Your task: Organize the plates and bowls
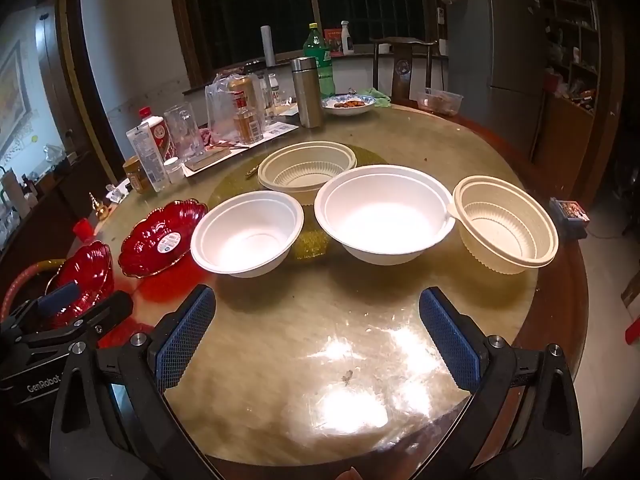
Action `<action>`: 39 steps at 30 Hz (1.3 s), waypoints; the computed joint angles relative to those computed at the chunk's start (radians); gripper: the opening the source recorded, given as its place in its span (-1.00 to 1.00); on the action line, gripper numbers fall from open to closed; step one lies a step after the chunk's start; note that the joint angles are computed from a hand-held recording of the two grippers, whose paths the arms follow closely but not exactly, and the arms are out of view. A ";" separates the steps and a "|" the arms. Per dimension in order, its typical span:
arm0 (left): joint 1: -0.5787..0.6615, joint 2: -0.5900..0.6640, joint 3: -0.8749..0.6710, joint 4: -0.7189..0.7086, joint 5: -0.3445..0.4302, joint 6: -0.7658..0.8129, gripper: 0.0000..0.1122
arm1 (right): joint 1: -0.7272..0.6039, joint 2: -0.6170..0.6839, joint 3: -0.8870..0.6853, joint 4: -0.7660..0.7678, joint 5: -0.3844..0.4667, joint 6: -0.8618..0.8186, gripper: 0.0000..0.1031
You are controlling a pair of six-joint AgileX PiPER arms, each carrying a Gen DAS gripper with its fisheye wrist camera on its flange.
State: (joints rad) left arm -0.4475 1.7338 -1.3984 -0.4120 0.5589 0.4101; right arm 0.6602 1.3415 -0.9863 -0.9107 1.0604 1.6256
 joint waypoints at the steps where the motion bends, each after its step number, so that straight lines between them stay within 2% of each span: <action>1: -0.001 0.000 -0.002 0.001 0.003 -0.002 0.83 | 0.001 -0.003 0.006 0.000 -0.002 0.003 0.99; 39: -0.007 -0.028 0.018 -0.016 0.014 0.011 0.83 | -0.015 0.023 -0.013 0.031 -0.009 -0.022 0.99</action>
State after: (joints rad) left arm -0.4547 1.7062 -1.3801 -0.4276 0.5732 0.4212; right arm 0.6453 1.3645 -0.9997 -0.8794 1.0512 1.6033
